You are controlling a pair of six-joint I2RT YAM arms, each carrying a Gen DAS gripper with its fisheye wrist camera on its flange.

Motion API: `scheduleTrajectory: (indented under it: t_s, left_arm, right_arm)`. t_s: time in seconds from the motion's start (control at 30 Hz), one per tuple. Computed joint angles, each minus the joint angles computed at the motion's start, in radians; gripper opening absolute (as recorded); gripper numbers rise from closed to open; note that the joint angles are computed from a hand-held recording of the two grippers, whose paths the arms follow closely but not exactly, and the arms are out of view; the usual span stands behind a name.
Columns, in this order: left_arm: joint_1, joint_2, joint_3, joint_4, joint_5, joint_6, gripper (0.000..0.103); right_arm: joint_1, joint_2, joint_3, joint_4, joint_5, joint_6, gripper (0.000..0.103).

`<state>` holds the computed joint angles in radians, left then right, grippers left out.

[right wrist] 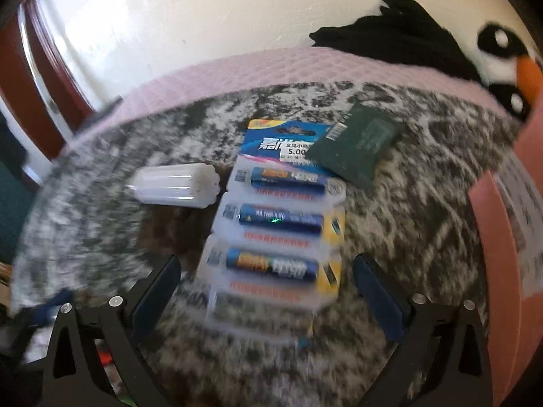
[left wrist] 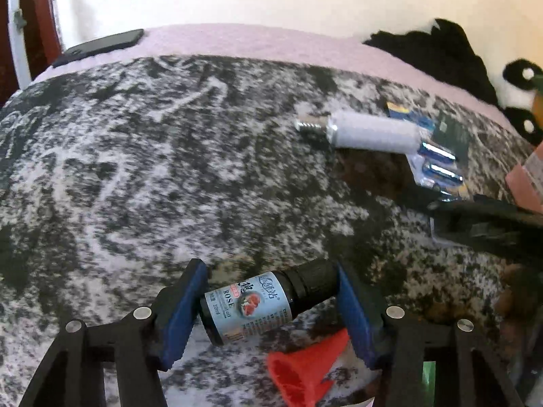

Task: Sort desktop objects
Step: 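Grasp the rose oil bottle with the left tool while the right tool grasps the battery pack, then carry the oil bottle and battery pack into the pink box and release both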

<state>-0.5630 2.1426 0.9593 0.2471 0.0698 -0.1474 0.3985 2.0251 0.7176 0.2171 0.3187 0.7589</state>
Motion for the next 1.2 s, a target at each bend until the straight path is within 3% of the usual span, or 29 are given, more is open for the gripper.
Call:
scheduleTrajectory:
  t_s: [0.03,0.07,0.1,0.33,0.5,0.67,0.87,1.03,1.2]
  left_arm:
    - [0.005,-0.008,-0.007,0.002,0.003,-0.001,0.064]
    - [0.009,-0.016,-0.014,0.005,0.006,-0.003,0.064]
    - [0.013,-0.024,-0.021,0.009,0.009,-0.006,0.064]
    - [0.01,-0.128,-0.123,0.029,0.009,-0.028,0.064]
    - [-0.003,-0.274,-0.262,0.052,-0.003,-0.04,0.064]
    - [-0.029,-0.43,-0.394,0.049,-0.016,-0.053,0.064]
    - [-0.074,-0.668,-0.534,-0.019,-0.04,-0.063,0.064]
    - [-0.131,-0.9,-0.602,-0.148,-0.083,-0.083,0.064]
    - [-0.217,-1.168,-0.628,-0.346,-0.16,-0.12,0.064]
  right_arm:
    - [0.009,0.019,0.027,-0.029,0.027,-0.003,0.1]
    - [0.024,0.018,0.03,-0.043,0.06,-0.001,0.085]
    - [0.034,0.003,0.012,-0.033,0.072,-0.008,0.079]
    - [0.057,-0.186,-0.236,0.098,-0.037,0.033,0.072]
    - [0.224,-0.355,-0.349,0.014,0.018,0.159,0.072]
    - [0.486,-0.537,-0.373,-0.209,0.149,0.345,0.072]
    - [0.793,-0.679,-0.282,-0.559,0.312,0.595,0.072]
    - [1.014,-0.701,-0.153,-0.853,0.423,0.828,0.072]
    - [1.211,-0.651,-0.013,-1.136,0.486,1.087,0.072]
